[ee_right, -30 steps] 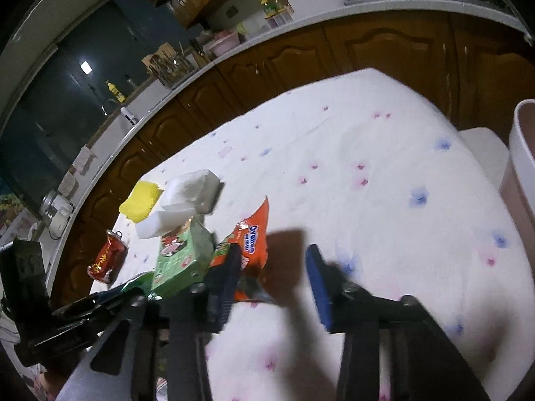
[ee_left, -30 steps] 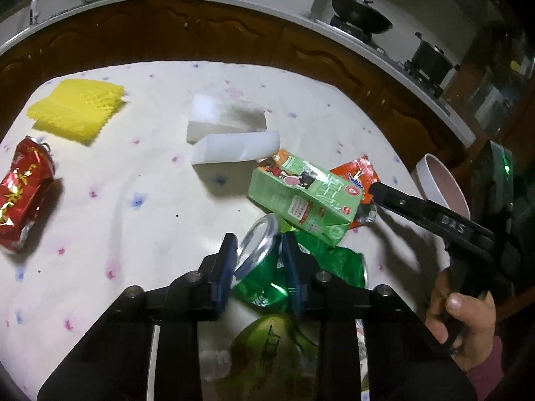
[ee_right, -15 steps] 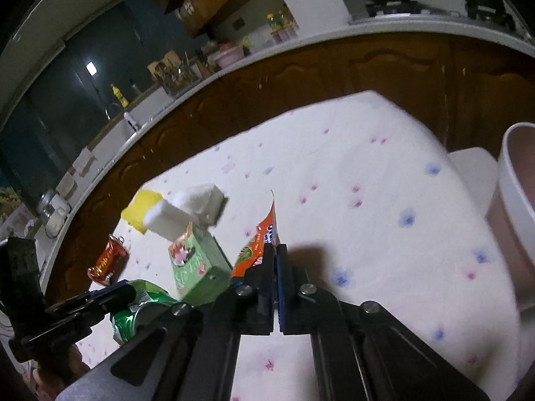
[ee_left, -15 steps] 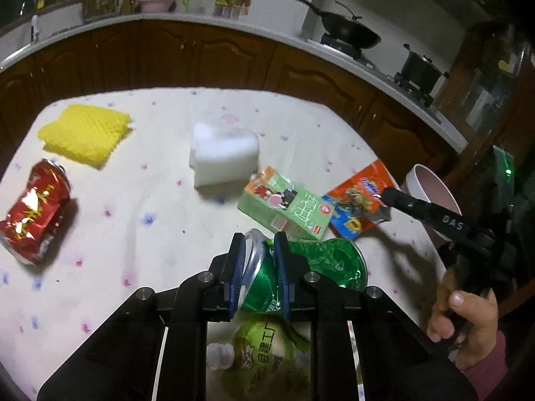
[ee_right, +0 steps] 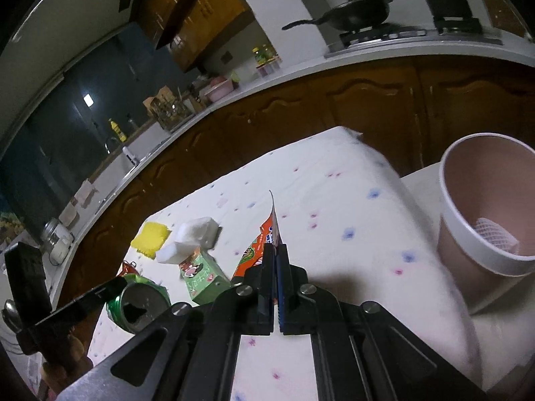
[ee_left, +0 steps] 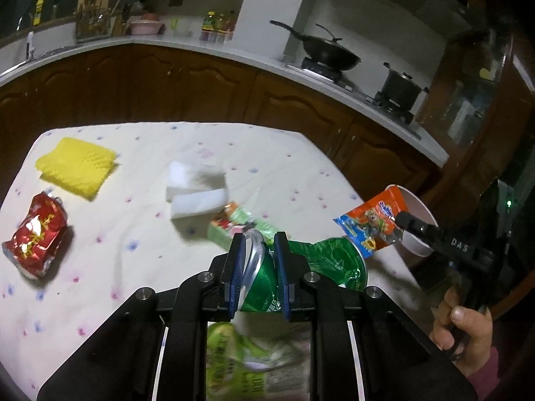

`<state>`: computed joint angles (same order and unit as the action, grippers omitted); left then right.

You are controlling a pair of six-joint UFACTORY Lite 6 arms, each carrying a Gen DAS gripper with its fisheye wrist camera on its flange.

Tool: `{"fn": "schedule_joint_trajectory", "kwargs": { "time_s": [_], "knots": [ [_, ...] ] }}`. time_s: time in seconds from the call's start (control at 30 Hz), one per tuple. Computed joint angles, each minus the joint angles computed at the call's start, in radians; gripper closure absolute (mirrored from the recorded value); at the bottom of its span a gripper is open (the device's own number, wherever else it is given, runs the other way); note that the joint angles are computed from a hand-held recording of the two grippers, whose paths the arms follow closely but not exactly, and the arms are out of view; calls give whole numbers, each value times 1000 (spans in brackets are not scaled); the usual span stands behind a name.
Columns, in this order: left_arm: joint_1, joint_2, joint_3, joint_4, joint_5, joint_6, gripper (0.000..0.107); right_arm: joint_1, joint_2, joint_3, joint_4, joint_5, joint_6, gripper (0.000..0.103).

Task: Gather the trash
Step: 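Carry the green can with left tool while right tool carries the orange bag over the bin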

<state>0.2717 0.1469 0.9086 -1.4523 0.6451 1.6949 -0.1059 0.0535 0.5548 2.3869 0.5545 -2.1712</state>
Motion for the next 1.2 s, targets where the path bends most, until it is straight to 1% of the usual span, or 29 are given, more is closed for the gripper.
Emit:
{"fn": "schedule_joint_trajectory", "kwargs": {
  "time_s": [0.2,0.43,0.63,0.83,1.03,1.2],
  "knots": [
    [-86,-50,-20,-34,-24,-16,91,-97,-100,-72,-99,9,53,102],
    [-217,-74,-4,-67,-68,-55,91,-261,-212,-124,-268,39,156,102],
    [-345,-76,33,-84,-123,-103,91,-411,-252,-139,-394,90,223,102],
    [-458,-50,84,-101,-183,-138,91,-572,-245,-129,-497,160,259,102],
    [-571,1,148,-129,-246,-161,91,-690,-204,-92,-558,200,260,102],
    [-681,85,261,-94,-319,-225,91,-784,-127,-27,-591,227,244,102]
  ]
}}
